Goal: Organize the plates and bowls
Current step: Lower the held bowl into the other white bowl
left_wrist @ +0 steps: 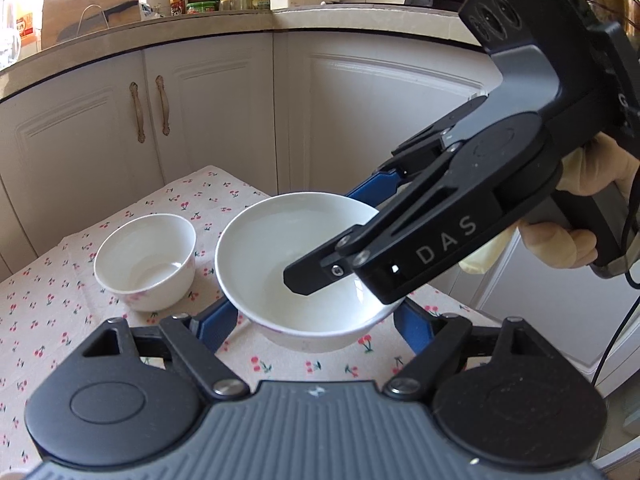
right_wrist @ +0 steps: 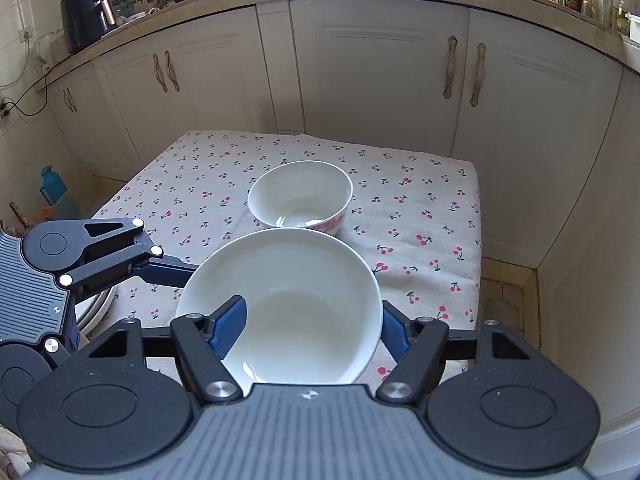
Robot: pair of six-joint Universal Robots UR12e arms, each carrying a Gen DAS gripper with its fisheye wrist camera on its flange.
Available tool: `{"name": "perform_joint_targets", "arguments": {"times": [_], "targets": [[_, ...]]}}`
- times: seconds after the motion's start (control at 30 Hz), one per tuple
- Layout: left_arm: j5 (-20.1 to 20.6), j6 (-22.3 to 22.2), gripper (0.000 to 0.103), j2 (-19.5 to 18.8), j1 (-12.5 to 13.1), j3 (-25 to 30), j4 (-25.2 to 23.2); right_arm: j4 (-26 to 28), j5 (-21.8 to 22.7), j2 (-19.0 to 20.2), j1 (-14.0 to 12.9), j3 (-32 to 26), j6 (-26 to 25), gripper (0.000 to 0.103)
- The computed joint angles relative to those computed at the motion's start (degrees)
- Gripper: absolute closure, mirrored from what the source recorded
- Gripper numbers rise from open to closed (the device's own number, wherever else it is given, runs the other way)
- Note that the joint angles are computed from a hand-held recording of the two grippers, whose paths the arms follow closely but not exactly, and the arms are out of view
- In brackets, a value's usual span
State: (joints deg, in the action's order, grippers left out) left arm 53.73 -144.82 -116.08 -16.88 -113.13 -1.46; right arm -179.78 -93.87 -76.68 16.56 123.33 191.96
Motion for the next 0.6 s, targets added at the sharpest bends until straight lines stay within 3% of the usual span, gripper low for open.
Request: {"name": "perform_joint_targets", "arguments": {"times": [0.6], "targets": [[-4.0,0.7,0.019,6.6,4.7,-9.7,3.3,1.6,-5.4,-1.2,7.9,-0.5,3.3,0.027]]}}
